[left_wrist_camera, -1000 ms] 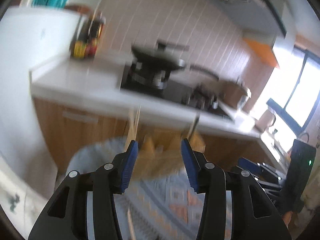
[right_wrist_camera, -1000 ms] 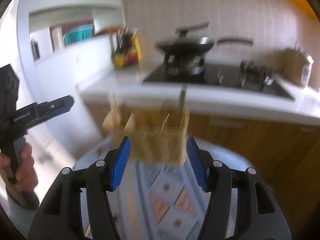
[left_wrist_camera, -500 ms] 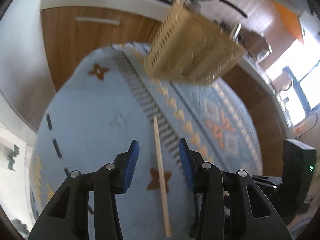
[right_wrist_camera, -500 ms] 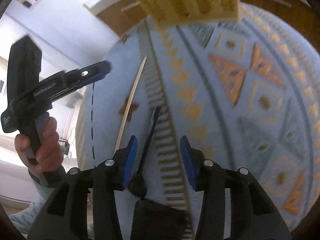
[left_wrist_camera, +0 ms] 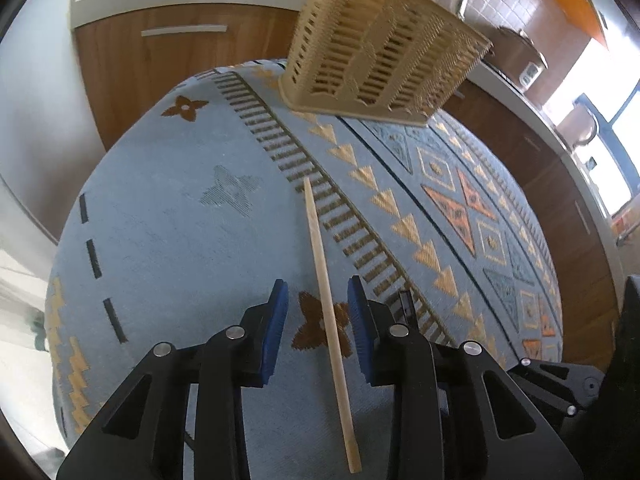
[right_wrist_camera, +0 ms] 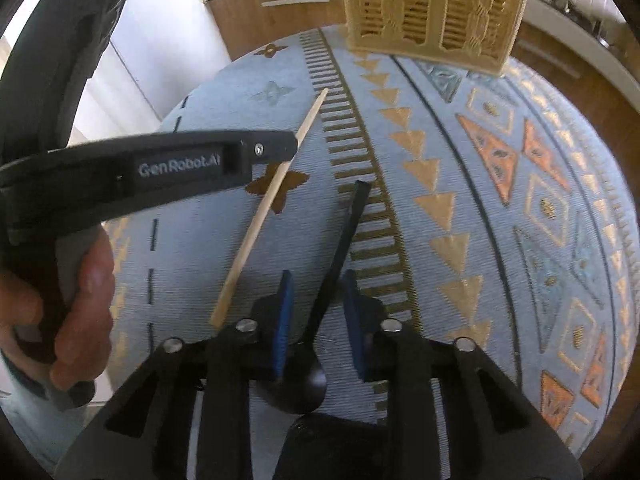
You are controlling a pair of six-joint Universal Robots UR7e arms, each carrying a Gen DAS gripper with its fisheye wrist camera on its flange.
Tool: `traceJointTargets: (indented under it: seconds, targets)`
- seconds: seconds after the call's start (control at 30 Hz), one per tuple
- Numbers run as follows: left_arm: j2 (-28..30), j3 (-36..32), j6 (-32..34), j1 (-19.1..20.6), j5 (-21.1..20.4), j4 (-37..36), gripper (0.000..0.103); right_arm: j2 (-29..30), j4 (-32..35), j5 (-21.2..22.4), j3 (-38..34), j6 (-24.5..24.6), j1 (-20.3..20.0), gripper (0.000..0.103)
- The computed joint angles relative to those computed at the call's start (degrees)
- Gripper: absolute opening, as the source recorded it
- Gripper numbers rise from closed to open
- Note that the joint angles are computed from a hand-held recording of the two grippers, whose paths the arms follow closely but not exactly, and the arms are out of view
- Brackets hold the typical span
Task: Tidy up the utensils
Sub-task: 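Grasp a wooden chopstick with the left tool while the right tool grasps a dark spoon, then carry the chopstick and dark spoon up over the caddy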
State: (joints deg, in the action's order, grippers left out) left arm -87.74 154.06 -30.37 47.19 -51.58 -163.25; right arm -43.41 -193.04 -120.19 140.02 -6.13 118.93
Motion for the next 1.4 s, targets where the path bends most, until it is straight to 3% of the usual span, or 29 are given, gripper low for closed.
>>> traceJointTargets:
  seconds: [0.27,0.37,0.5,0.6,0.67,0.73,0.87,1.0,1.23,1.4]
  targets:
    - [0.6,-0.2,-0.6,-1.9,2.1,3.1,0.029,-4.7,-4.9,5.5,1.9,0.0,-7.6,0.005]
    - [1.3,-1.0,-0.4,-2.0,2.6,4.4,0.029,-6.0,-3.7,4.2,0.5,-1.5,-9.2,0.005]
    - [4.1,-1.8,-0.7,-4.2,6.3,7.6,0.029,-6.3,-1.5,1.7,-1.6,-4.0,-11.0,0.005]
    - [7.2,-2.4,-3.5,-7.3,11.6,12.8,0.009,-7.1,0.4,-1.0,-2.3,-6.9,-11.7,0.005]
    - [7.7,-2.5,-4.1,-7.6,12.9,13.7,0.006,-8.3,2.7,-1.4,-2.6,-7.8,-12.3,0.005]
    - [7.1,-2.6,-3.3,-6.8,12.1,11.8,0.003,-8.7,7.2,-1.7,-4.2,-8.4,-12.9,0.005]
    - [5.6,-2.3,2.8,-1.7,4.0,-2.3,0.003,-11.1,16.0,0.7,-6.6,-8.1,-14.4,0.007]
    - [4.7,-2.6,5.9,-0.4,1.3,-6.4,0.003,-12.0,24.9,1.1,-9.7,-6.9,-14.4,0.010]
    - [4.7,-4.0,7.7,-0.2,1.3,-6.3,0.004,-11.2,40.2,-0.5,-16.6,-2.5,-13.5,0.013]
    - [5.0,-4.4,9.0,-0.9,1.6,-8.5,0.004,-8.6,38.7,-4.0,-17.8,-2.8,-11.6,0.005]
